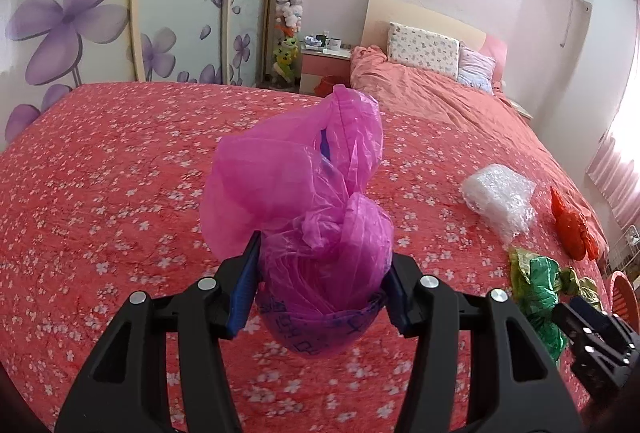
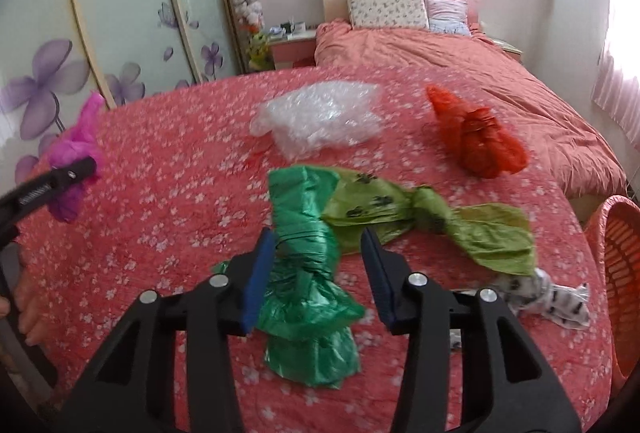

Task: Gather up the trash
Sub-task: 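Grasp the green plastic bag with the right tool while the left tool holds the magenta bag, then carry the magenta and green bags with both tools over the basket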

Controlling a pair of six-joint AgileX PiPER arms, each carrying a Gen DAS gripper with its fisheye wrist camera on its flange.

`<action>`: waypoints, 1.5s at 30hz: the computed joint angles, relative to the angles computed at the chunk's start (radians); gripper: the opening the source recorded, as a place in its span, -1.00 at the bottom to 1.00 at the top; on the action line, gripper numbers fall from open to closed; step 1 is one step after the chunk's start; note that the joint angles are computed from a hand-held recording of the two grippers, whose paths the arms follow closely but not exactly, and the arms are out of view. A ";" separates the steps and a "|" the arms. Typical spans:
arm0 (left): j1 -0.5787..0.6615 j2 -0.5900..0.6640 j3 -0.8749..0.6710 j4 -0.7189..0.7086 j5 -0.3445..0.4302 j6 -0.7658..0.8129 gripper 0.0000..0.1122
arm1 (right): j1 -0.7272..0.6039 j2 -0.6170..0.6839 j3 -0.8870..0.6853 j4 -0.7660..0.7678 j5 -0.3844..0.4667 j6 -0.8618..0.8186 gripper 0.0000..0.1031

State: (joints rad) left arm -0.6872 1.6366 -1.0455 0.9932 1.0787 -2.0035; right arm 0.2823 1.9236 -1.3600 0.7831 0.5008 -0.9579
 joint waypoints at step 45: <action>-0.185 0.363 -0.616 -0.029 -0.001 0.326 -0.04 | -0.422 -0.155 0.078 0.317 0.103 -0.364 -0.60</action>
